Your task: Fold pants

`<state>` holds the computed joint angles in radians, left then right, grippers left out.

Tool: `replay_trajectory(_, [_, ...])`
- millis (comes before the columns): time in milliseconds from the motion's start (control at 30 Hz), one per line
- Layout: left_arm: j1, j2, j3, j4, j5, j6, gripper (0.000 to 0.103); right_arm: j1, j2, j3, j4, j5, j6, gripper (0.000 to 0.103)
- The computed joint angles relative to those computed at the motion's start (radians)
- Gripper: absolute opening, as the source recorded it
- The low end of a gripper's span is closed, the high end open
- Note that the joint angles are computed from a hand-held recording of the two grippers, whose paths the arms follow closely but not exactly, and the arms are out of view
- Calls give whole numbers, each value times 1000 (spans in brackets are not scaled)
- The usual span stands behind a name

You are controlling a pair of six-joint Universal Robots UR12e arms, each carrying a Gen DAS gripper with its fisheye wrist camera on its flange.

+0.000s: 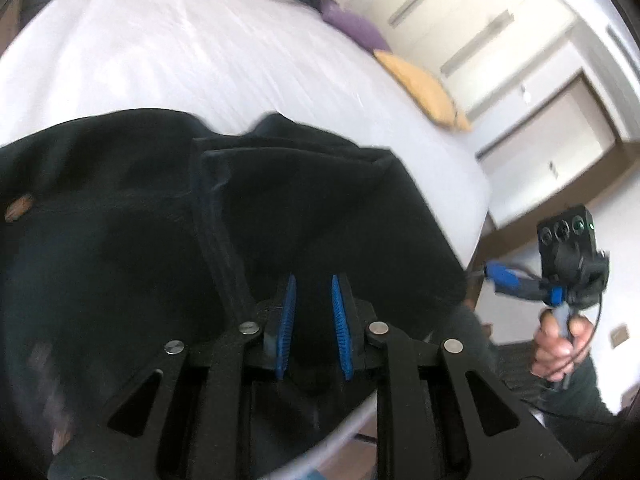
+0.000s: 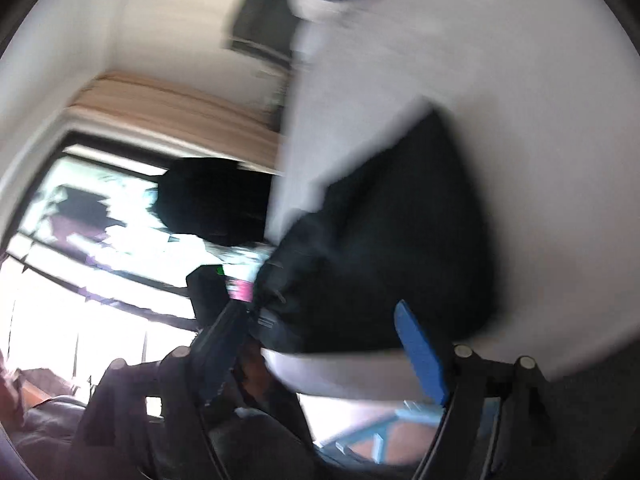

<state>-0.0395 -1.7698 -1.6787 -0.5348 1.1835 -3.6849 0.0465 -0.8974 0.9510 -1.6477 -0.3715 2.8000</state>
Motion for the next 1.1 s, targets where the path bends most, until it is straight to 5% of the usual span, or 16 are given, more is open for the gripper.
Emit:
replay_trajectory(33, [4, 37, -40, 22, 13, -37, 41, 9, 12, -9, -54, 43, 24, 94])
replay_trajectory(67, [9, 72, -79, 46, 29, -74, 81, 19, 30, -23, -124, 66, 80, 98])
replay_trajectory(100, [16, 98, -111, 75, 34, -108, 102, 30, 49, -34, -199, 85, 153, 99])
replay_trajectory(233, [50, 234, -261, 172, 120, -321, 103, 77, 129, -101, -315, 128, 352, 99])
replay_trajectory(400, [84, 307, -386, 341, 157, -587, 103, 105, 169, -89, -493, 151, 563, 94])
replay_trajectory(667, [77, 334, -468, 478, 214, -806, 103, 91, 129, -11, -504, 138, 530, 91])
replay_trajectory(900, [71, 322, -495, 509, 314, -849, 103, 94, 139, -21, -495, 131, 519, 86])
replay_trajectory(1000, [96, 315, -531, 553, 321, -929, 103, 94, 137, -19, -477, 136, 496, 85])
replay_trajectory(1100, [97, 306, -521, 550, 351, -893, 102, 95, 134, -18, -443, 130, 465, 81])
